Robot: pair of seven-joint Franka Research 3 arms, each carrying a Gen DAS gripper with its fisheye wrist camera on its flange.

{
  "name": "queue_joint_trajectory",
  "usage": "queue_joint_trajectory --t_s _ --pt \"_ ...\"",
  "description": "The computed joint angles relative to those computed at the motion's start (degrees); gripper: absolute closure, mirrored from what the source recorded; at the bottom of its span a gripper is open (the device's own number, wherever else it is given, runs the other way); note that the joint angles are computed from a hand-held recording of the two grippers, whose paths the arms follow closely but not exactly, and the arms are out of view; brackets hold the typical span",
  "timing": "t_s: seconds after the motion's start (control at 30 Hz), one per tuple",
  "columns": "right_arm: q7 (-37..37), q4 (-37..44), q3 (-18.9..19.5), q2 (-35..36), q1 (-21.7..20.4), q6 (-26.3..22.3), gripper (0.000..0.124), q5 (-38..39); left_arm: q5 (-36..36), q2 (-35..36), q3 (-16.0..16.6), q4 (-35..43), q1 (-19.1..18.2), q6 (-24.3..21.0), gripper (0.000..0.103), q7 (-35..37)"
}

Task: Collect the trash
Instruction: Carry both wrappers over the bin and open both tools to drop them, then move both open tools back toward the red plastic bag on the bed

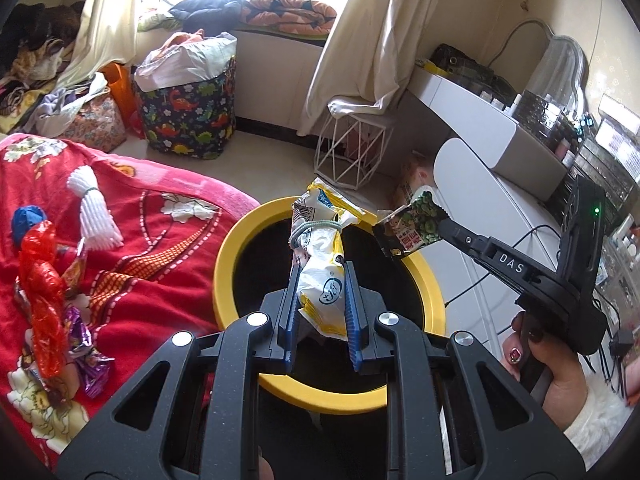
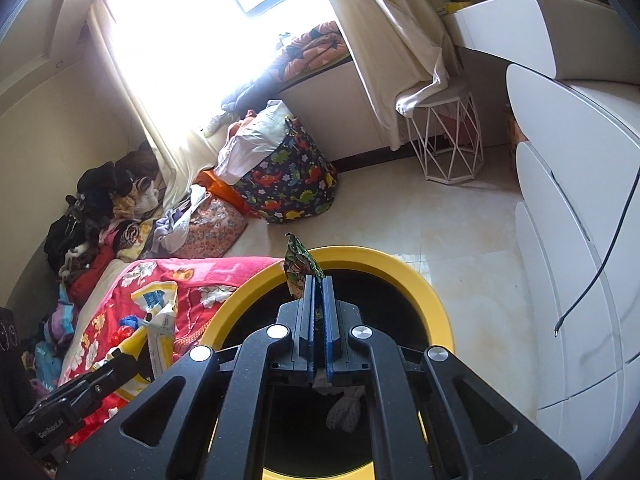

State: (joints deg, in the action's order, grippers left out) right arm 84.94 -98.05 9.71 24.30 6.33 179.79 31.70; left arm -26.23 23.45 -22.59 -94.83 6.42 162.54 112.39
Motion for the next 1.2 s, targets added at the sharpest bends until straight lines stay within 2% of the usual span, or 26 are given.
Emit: queue_joint_trajectory --t_s 0.07,0.1,0.13,0.2,0.33,0.43,0.57,0.73,0.87,0.97,1.2 --pt "0.0 0.0 0.4 0.0 -0.7 -0.8 0.119 0.5 -1.2 1.1 -1.5 1.1 1.0 -1.2 0.088 1.9" --pt "0.7 0.0 0.0 0.0 -0.6 -1.6 0.113 0.8 -2.7 1.9 -2.7 2.0 1.9 -2.3 0.079 3.4" --pt "1.6 0.0 -0.7 -0.1 -0.1 -2.1 0.101 0.8 -3.5 2.5 -2.8 2.8 2.2 -3.5 0.056 3.8" --pt "3.5 0.0 -2.2 0.0 0.6 -3.7 0.089 0.6 -4.3 2.5 -2.2 2.5 1.8 -3.0 0.042 3.7" --pt "6.0 -0.6 -5.2 -0.3 3.1 -3.8 0.086 -2.1 -2.8 1.6 -0.3 0.9 0.3 0.0 0.039 2.0" --pt "6.2 -0.7 -5.2 -0.4 3.5 -2.7 0.079 -3.6 -1.1 0.7 0.9 -0.5 -0.1 2.5 0.034 -0.6" --pt "2.2 -0.5 -1.5 -0.4 1.4 -0.8 0.075 -3.8 1.6 -0.6 2.0 -2.6 0.1 5.5 0.029 -4.6" --pt "-5.0 0.3 5.7 -0.3 -3.0 0.4 0.067 -0.7 5.3 -1.9 2.5 -4.6 1.2 9.1 0.023 -8.9" --pt "-9.3 2.0 8.2 0.3 -3.8 0.0 0.064 1.2 9.2 -3.0 3.9 -6.2 1.6 12.0 0.02 -13.3" --pt "-12.2 3.7 9.1 0.9 -3.5 -0.8 0.062 2.5 11.5 -3.7 3.8 -7.3 2.7 13.3 0.018 -15.9" --pt "-15.9 7.8 7.6 2.4 -0.6 -3.8 0.062 4.2 15.5 -4.9 3.7 -8.9 5.2 15.2 0.014 -21.4"
